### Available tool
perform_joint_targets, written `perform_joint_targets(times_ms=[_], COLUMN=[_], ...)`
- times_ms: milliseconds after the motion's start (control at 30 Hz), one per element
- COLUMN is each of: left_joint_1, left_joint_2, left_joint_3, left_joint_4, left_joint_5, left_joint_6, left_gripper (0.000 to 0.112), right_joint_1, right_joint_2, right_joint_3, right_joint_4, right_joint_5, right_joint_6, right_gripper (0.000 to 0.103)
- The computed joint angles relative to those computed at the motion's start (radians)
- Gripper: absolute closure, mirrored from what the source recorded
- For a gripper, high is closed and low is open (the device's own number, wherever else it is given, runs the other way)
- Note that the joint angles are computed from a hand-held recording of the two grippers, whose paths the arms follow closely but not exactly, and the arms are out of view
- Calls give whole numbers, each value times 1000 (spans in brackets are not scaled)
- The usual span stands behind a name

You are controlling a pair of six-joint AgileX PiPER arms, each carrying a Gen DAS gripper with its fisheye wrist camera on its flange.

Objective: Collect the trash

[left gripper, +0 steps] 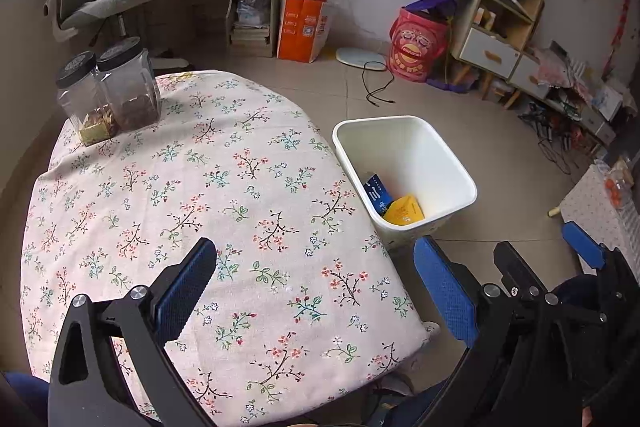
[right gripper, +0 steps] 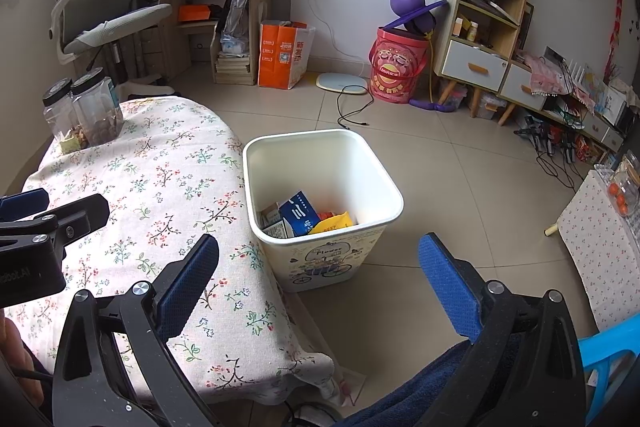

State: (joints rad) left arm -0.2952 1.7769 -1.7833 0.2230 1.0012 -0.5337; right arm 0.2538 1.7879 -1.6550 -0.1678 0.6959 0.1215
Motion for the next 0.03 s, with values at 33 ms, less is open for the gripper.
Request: perform_joint_targets(times_ms=[33], left_joint_1=[1], left_joint_2=[1], left_joint_3=[-1], left_joint_4=[-2], left_joint_5=[0], left_joint_6=[1], left_gripper=[16], right_joint_1=[1], right_joint_2=[0], right_joint_3=[0], right_joint_4=[-2], right_joint_5=[1], right_joint_6=[2], right_gripper=[7])
